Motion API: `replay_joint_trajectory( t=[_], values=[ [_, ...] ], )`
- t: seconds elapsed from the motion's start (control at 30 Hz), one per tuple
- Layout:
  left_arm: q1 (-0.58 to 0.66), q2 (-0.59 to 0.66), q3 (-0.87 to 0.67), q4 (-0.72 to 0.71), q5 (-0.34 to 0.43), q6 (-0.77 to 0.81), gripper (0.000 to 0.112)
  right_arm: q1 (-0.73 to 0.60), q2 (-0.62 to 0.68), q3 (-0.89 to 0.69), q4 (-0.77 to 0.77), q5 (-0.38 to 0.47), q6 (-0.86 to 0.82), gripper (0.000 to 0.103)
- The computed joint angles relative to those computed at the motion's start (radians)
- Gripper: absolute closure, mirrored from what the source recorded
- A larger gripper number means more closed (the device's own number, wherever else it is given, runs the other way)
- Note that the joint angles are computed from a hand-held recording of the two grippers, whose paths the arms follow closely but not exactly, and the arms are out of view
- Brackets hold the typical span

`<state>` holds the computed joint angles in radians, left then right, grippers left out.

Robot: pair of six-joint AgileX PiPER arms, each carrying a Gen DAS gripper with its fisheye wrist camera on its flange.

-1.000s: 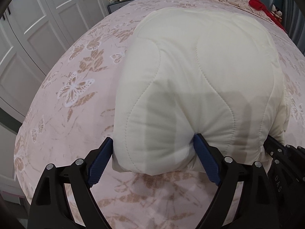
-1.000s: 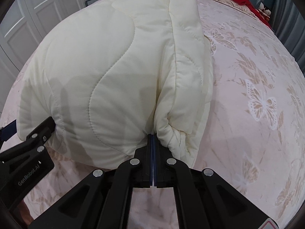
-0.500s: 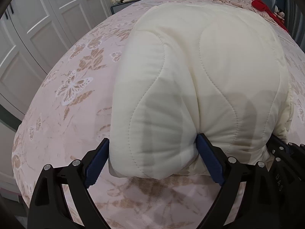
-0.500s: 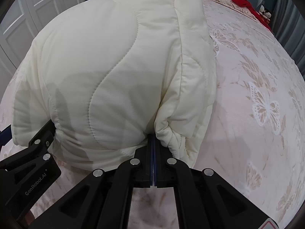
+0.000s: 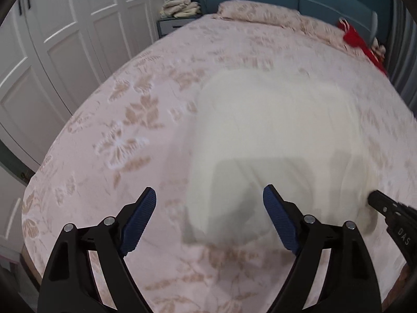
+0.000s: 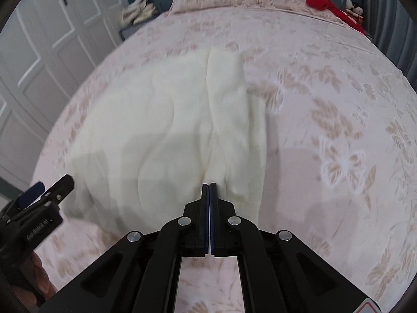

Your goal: Fold large clothes

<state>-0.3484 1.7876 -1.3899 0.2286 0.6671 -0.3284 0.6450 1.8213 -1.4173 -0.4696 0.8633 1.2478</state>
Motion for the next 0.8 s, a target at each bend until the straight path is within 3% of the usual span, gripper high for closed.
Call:
replay_joint_trajectory(
  t=[0.1,0.23,0.4,0.53,0.8],
  values=[
    [0.018,0.092,-0.155,-0.01,0.068,0.029,0.031,-0.051,0.033,-0.077,0.013,0.03,-0.033,0.103],
    [0.009,0.232,-0.302,0.006,0.129,0.063,0.029,-0.146,0.108,-0.141,0.15,-0.007,-0.151,0.103],
    [0.003,0.272,-0.29,0.025,0.071,0.052,0.025,-0.209,0.192,-0.114,0.274,-0.079,-0.244,0.103],
    [0.0,0.285,-0.256,0.043,0.018,0.028,0.022,-0.212,0.206,-0.06,0.268,-0.16,-0.225,0.103],
    [-0.013,0.302,-0.202,0.124,-0.06,-0.065,0.021,-0.177,0.258,-0.093,0.169,-0.148,-0.171,0.103]
  ],
)
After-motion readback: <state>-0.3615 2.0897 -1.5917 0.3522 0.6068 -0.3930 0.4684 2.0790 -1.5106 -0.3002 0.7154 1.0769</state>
